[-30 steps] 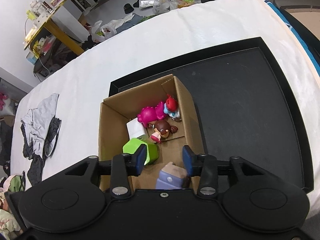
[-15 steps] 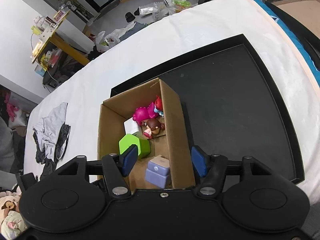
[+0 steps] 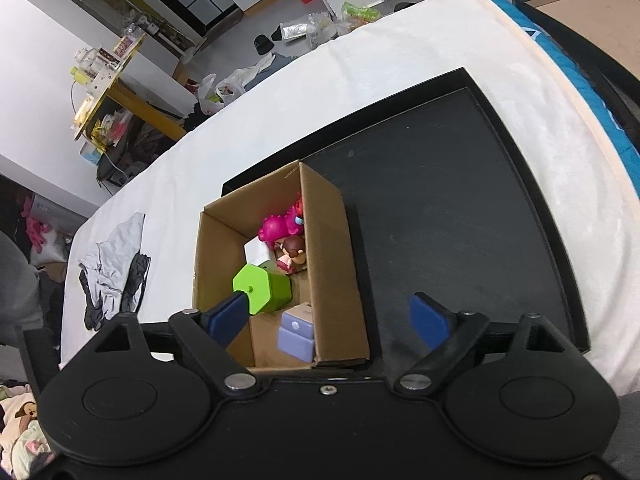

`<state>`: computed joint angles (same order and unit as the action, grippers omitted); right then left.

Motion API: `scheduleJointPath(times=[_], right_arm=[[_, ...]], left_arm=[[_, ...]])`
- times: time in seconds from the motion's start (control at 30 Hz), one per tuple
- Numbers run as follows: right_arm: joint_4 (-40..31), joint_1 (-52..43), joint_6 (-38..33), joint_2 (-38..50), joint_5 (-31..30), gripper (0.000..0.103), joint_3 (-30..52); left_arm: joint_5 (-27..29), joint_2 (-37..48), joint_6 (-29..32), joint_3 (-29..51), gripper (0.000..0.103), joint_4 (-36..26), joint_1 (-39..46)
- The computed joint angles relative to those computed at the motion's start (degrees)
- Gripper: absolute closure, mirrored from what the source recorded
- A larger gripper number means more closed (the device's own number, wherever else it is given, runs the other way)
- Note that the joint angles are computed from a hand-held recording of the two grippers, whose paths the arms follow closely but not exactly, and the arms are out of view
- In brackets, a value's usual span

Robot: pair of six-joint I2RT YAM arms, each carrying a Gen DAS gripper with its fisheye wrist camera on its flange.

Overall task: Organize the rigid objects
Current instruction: 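Release the box with the left gripper while withdrawing the right gripper upward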

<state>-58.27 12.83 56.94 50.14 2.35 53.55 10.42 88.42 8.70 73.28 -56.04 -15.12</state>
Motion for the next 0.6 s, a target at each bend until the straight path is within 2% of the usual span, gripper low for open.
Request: scheduleJointPath(times=[0.13, 0.3, 0.4, 0.6], right_arm=[[-2.64, -0.12, -0.78, -1.28, 0.91, 0.001, 0.88], [-5.88, 2.14, -0.35, -2.48, 3.24, 0.0, 2.4], [-7.55, 5.33, 0.91, -3.75, 6.22, 0.0, 3.22], [-12.07, 12.63, 5.12, -5.11, 12.53, 0.0, 5.59]], left_arm=[[0.05, -2.32, 0.41, 1.35, 0.075, -2.95, -1.3], [-0.35, -6.1, 0.08, 2.23, 0.046, -5.64, -2.26], [-0.56, -8.17, 0.51, 2.88, 0.037, -7.01, -2.22], [0.99, -11.56, 2.16, 4.56, 0.024, -11.23, -0.58]])
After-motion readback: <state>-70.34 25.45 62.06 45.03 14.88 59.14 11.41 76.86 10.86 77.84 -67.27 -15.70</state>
